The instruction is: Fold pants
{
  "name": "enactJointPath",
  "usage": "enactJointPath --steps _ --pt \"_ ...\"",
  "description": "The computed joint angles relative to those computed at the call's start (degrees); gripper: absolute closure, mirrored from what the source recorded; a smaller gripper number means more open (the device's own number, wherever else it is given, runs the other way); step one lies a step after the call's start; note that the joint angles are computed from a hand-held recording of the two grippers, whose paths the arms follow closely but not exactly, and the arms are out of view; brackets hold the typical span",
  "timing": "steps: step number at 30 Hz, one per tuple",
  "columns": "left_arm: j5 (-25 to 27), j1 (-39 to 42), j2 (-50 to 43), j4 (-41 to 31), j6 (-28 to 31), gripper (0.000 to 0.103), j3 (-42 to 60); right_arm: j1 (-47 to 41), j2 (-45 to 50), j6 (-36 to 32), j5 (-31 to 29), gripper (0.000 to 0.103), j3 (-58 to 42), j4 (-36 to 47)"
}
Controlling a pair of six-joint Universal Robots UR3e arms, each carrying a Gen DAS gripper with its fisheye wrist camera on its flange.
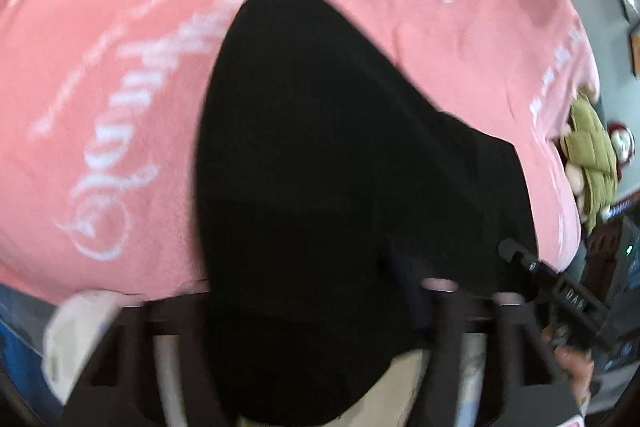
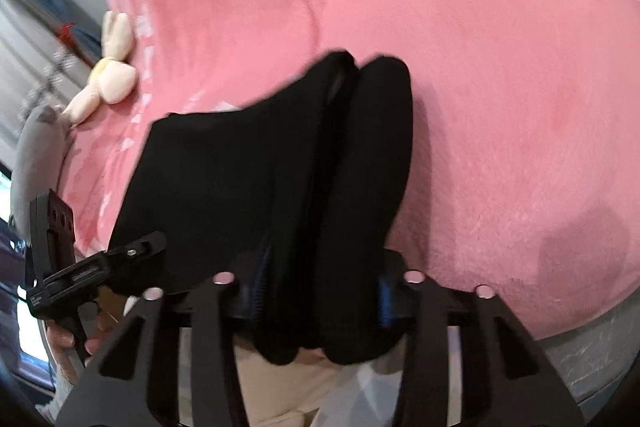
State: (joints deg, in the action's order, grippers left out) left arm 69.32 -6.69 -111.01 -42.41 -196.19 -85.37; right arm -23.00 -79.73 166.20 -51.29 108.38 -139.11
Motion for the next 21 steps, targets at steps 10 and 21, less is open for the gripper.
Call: enactJointPath --steps 10,21 --pt "-7.25 1.59 14.71 -4.89 1.06 0.073 -3.59 -6.60 -28.01 -11.45 8.50 0.071 4.25 21.84" --pt "-9.31 3.15 27.19 -8.61 5.00 0.073 1.84 -16.72 -38.56 -19.53 23.94 0.071 -8.03 39.72"
